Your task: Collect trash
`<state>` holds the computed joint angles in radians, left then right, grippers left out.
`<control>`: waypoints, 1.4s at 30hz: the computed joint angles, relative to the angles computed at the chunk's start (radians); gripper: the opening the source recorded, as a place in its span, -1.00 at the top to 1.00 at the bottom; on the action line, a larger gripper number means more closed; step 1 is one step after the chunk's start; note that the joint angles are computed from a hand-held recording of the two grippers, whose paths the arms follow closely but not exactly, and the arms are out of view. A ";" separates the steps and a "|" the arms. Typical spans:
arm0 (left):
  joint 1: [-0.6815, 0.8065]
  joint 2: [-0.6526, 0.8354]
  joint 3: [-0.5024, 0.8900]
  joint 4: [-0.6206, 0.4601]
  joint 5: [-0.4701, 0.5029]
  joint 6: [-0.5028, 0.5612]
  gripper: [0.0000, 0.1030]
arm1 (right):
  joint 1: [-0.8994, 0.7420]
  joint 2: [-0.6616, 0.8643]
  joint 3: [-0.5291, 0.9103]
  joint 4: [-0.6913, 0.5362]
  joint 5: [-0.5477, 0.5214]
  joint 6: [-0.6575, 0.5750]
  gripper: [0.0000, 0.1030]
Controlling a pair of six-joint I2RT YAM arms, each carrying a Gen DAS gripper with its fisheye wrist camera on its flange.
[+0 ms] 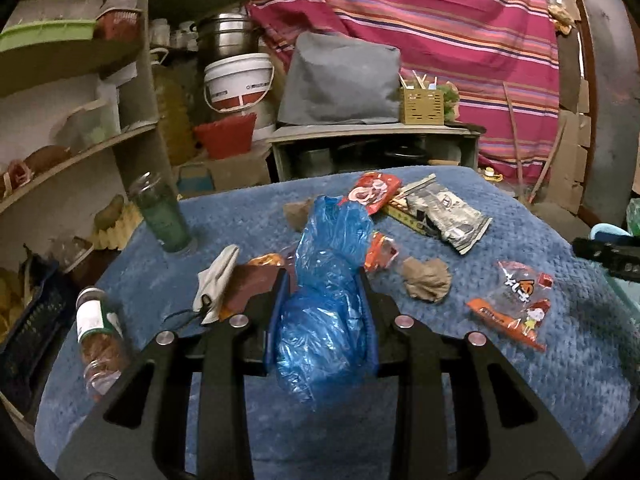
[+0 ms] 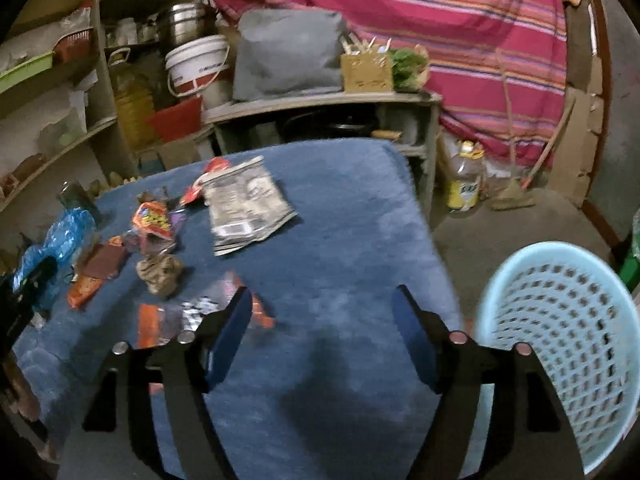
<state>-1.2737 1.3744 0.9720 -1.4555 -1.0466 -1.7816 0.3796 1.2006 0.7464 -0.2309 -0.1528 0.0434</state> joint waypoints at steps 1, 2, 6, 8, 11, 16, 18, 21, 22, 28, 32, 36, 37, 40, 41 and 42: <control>-0.004 -0.004 -0.006 -0.009 0.005 -0.012 0.38 | 0.035 0.022 0.007 0.005 0.016 0.016 -0.40; -0.009 -0.009 -0.011 -0.020 0.007 -0.026 0.38 | 0.066 0.042 0.013 0.010 0.034 0.027 -0.40; -0.029 -0.009 -0.027 -0.038 0.010 -0.065 0.37 | 0.171 0.151 0.048 0.005 0.117 0.058 -0.39; -0.028 -0.018 -0.038 -0.036 0.016 -0.064 0.37 | 0.206 0.197 0.065 -0.013 0.120 0.060 -0.27; -0.027 -0.032 -0.053 -0.028 0.017 -0.059 0.37 | 0.231 0.194 0.049 0.003 0.122 0.034 0.27; -0.022 -0.032 -0.057 -0.014 0.014 -0.045 0.37 | 0.155 0.116 0.004 0.043 0.007 0.026 0.77; -0.010 -0.029 -0.051 0.005 0.005 -0.014 0.37 | 0.122 0.076 -0.010 0.055 -0.004 0.010 0.83; 0.006 -0.026 -0.022 0.053 -0.012 0.051 0.38 | 0.041 0.000 -0.021 0.049 -0.041 -0.022 0.86; 0.012 -0.025 -0.008 0.079 -0.019 0.084 0.38 | 0.017 -0.007 -0.012 0.048 -0.052 -0.029 0.87; 0.045 0.068 0.125 0.258 -0.050 0.320 0.38 | -0.268 -0.113 0.026 -0.011 -0.207 -0.122 0.87; 0.056 0.186 0.236 0.418 -0.050 0.509 0.38 | -0.496 -0.098 0.061 -0.029 -0.327 -0.186 0.87; 0.066 0.320 0.363 0.605 -0.024 0.704 0.38 | -0.706 -0.029 0.098 -0.016 -0.404 -0.243 0.87; 0.066 0.346 0.386 0.641 -0.018 0.739 0.38 | -0.742 -0.012 0.109 -0.018 -0.422 -0.249 0.86; 0.073 0.457 0.499 0.753 0.014 0.865 0.38 | -0.839 0.035 0.133 -0.007 -0.444 -0.276 0.87; 0.077 0.499 0.546 0.787 0.031 0.907 0.38 | -0.865 0.052 0.142 -0.001 -0.448 -0.285 0.87; 0.079 0.535 0.588 0.808 0.045 0.933 0.38 | -0.882 0.064 0.147 0.003 -0.453 -0.290 0.87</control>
<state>-1.1951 1.9093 1.5600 -0.6479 -1.0018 -0.8482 -0.5021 1.2649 0.8938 -0.2284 -0.6054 -0.2470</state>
